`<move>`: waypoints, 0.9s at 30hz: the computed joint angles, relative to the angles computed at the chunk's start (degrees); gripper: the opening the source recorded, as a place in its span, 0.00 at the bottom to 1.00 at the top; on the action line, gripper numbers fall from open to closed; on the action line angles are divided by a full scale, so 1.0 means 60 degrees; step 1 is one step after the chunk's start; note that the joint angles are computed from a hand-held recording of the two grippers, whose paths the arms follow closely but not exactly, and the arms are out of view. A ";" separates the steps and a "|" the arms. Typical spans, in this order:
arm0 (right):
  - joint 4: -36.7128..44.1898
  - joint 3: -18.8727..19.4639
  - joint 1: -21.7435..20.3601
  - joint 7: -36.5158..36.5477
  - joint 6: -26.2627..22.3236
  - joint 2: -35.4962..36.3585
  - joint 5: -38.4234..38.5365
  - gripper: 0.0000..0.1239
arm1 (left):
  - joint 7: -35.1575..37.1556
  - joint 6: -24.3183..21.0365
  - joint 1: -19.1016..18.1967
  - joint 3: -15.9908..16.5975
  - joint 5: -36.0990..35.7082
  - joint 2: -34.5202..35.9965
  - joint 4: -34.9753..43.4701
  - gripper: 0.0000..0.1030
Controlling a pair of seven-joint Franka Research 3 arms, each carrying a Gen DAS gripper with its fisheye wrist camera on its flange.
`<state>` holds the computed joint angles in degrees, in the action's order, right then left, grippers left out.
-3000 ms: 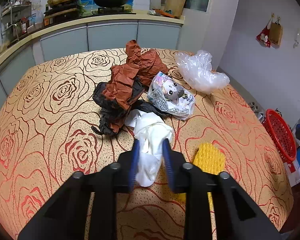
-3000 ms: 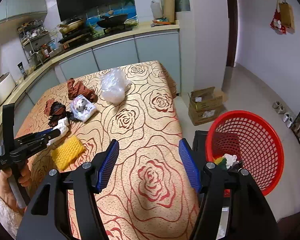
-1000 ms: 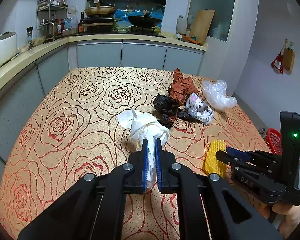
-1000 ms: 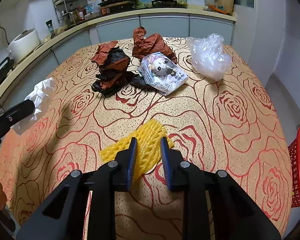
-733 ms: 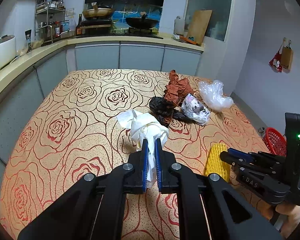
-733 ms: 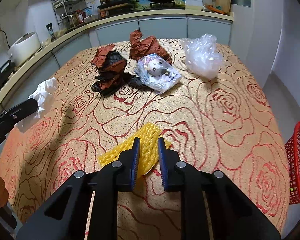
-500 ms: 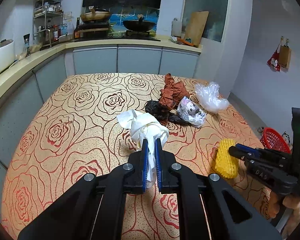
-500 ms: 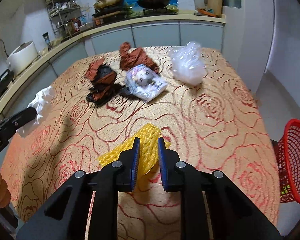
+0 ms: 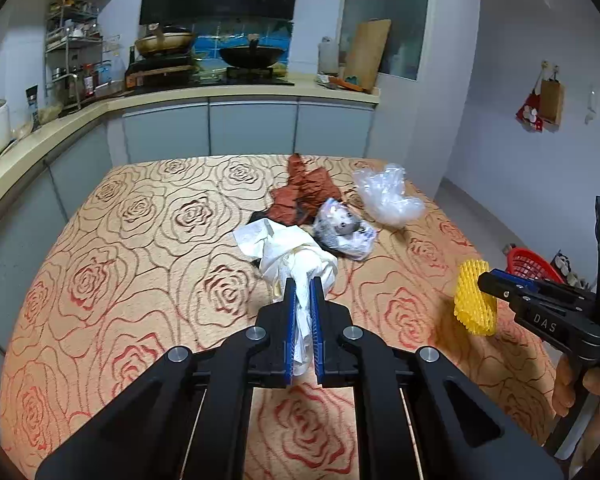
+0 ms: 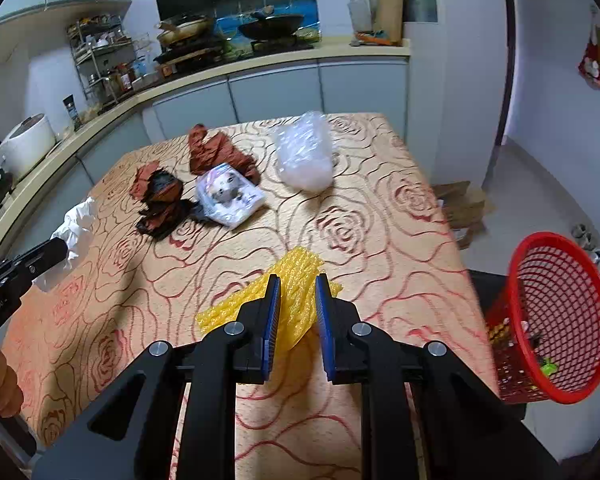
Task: Collect trash
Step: 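Carry the tissue and yellow foam net to the red basket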
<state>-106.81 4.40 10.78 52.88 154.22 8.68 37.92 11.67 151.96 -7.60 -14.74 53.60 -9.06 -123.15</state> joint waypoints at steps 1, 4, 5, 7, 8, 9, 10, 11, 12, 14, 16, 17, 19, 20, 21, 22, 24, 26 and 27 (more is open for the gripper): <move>-0.0012 -0.0016 -0.0029 -0.0019 0.0021 -0.0028 0.0047 0.15 | 0.0017 0.0007 -0.0010 -0.0012 0.0012 0.0032 0.0044 0.07; -0.0060 -0.0055 -0.0113 -0.0117 0.0096 -0.0109 0.0225 0.15 | 0.0111 -0.0004 -0.0093 -0.0054 0.0058 0.0256 0.0326 0.07; -0.0058 -0.0069 -0.0138 -0.0139 0.0105 -0.0127 0.0278 0.15 | 0.0142 -0.0014 -0.0130 -0.0057 0.0069 0.0333 0.0423 0.07; -0.0069 -0.0103 -0.0196 -0.0192 0.0144 -0.0169 0.0398 0.15 | 0.0184 -0.0029 -0.0203 -0.0044 0.0085 0.0461 0.0571 0.07; -0.0086 -0.0119 -0.0225 -0.0229 0.0152 -0.0198 0.0451 0.15 | 0.0201 -0.0043 -0.0248 -0.0043 0.0092 0.0539 0.0669 0.07; -0.0095 -0.0140 -0.0255 -0.0259 0.0186 -0.0222 0.0507 0.15 | 0.0202 -0.0056 -0.0289 -0.0033 0.0099 0.0596 0.0737 0.07; -0.0111 -0.0153 -0.0268 -0.0270 0.0213 -0.0248 0.0529 0.15 | 0.0187 -0.0072 -0.0331 -0.0028 0.0119 0.0661 0.0814 0.07; -0.0120 -0.0174 -0.0290 -0.0287 0.0245 -0.0267 0.0550 0.15 | 0.0149 -0.0122 -0.0380 -0.0033 0.0149 0.0759 0.0935 0.07; -0.0127 -0.0192 -0.0308 -0.0291 0.0273 -0.0283 0.0569 0.15 | 0.0126 -0.0153 -0.0427 -0.0020 0.0160 0.0828 0.1019 0.07; -0.0131 -0.0242 -0.0366 -0.0279 0.0336 -0.0313 0.0623 0.15 | 0.0132 -0.0228 -0.0540 -0.0007 0.0198 0.1030 0.1261 0.07; -0.0159 -0.0287 -0.0425 -0.0266 0.0419 -0.0354 0.0665 0.15 | 0.0201 -0.0358 -0.0664 0.0012 0.0242 0.1182 0.1447 0.07; -0.0169 -0.0317 -0.0462 -0.0253 0.0463 -0.0375 0.0686 0.15 | 0.0240 -0.0382 -0.0730 0.0026 0.0268 0.1262 0.1539 0.07; -0.0178 -0.0363 -0.0529 -0.0246 0.0549 -0.0402 0.0725 0.15 | 0.0353 -0.0313 -0.0853 0.0068 0.0270 0.1459 0.1767 0.07; -0.0177 -0.0392 -0.0571 -0.0235 0.0588 -0.0414 0.0744 0.15 | 0.0407 -0.0277 -0.0913 0.0091 0.0281 0.1557 0.1890 0.07; -0.0176 -0.0423 -0.0614 -0.0217 0.0631 -0.0419 0.0753 0.15 | 0.0445 -0.0252 -0.0966 0.0122 0.0285 0.1621 0.1970 0.07; -0.0188 -0.0445 -0.0646 -0.0189 0.0672 -0.0433 0.0750 0.15 | 0.0492 -0.0219 -0.1020 0.0146 0.0289 0.1704 0.2077 0.07; -0.0179 -0.0498 -0.0733 -0.0155 0.0711 -0.0434 0.0753 0.15 | 0.0615 -0.0189 -0.1140 0.0189 0.0284 0.1910 0.2355 0.07; -0.0144 -0.0582 -0.0841 -0.0043 0.0726 -0.0405 0.0681 0.15 | 0.0712 -0.0190 -0.1267 0.0235 0.0296 0.2109 0.2616 0.07; -0.0115 -0.0597 -0.0876 0.0011 0.0736 -0.0381 0.0643 0.15 | 0.0811 -0.0173 -0.1342 0.0247 0.0288 0.2255 0.2804 0.07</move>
